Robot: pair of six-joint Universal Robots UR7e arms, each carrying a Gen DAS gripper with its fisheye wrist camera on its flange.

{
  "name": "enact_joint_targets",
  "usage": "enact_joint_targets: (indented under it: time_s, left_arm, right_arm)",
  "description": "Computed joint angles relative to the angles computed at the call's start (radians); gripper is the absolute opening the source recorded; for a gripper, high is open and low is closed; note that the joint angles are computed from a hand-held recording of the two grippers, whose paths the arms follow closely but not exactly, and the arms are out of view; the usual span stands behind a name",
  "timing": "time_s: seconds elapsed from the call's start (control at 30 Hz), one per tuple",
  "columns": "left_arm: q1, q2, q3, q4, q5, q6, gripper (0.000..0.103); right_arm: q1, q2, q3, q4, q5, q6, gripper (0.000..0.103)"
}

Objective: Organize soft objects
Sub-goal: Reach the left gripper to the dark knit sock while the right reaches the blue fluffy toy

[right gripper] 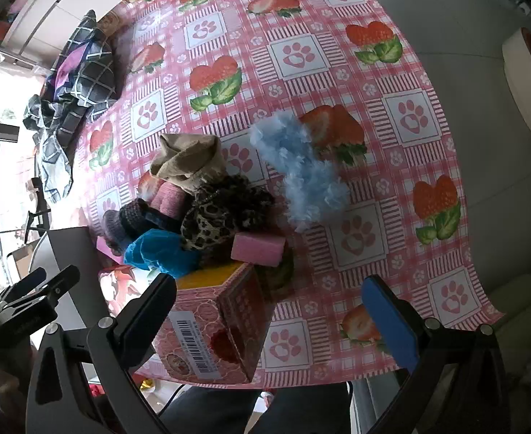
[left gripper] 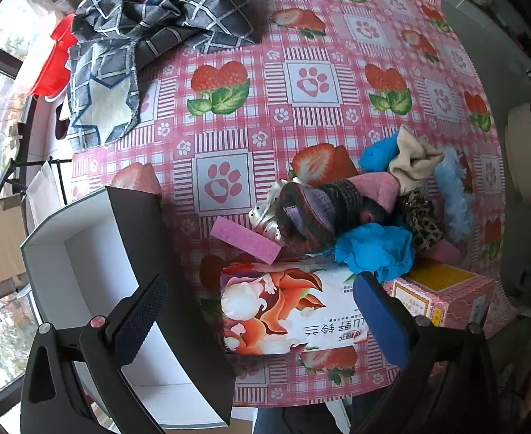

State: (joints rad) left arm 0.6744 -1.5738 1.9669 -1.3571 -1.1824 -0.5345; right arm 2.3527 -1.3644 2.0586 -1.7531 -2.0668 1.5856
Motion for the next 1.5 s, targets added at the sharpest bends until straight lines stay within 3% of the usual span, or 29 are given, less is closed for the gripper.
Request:
enact_joint_targets:
  time_s: [0.07, 0.2, 0.6, 0.9, 1.07, 1.3, 1.5]
  left_arm:
    - [0.012, 0.011, -0.009, -0.001, -0.036, 0.010, 0.102]
    - [0.012, 0.016, -0.004, 0.000, -0.011, 0.010, 0.102]
    - [0.035, 0.055, 0.005, -0.019, 0.017, 0.013, 0.102]
    - [0.035, 0.080, 0.049, -0.081, 0.036, 0.046, 0.102]
    - [0.043, 0.099, 0.068, -0.131, 0.035, 0.058, 0.102]
    - [0.057, 0.128, 0.081, -0.185, 0.057, 0.068, 0.102]
    - [0.069, 0.159, 0.083, -0.229, 0.056, 0.077, 0.102]
  right_arm:
    - [0.001, 0.007, -0.004, 0.021, -0.020, 0.007, 0.103]
    - [0.009, 0.027, -0.019, 0.083, -0.074, 0.028, 0.103]
    - [-0.029, 0.053, -0.051, 0.145, -0.073, -0.060, 0.103]
    - [-0.062, 0.014, -0.012, 0.107, -0.091, -0.134, 0.103]
    - [-0.087, -0.023, 0.044, 0.025, -0.091, -0.200, 0.103]
    - [-0.170, -0.059, 0.100, 0.016, -0.118, -0.224, 0.103]
    - [-0.250, -0.044, 0.143, -0.057, -0.140, -0.327, 0.103]
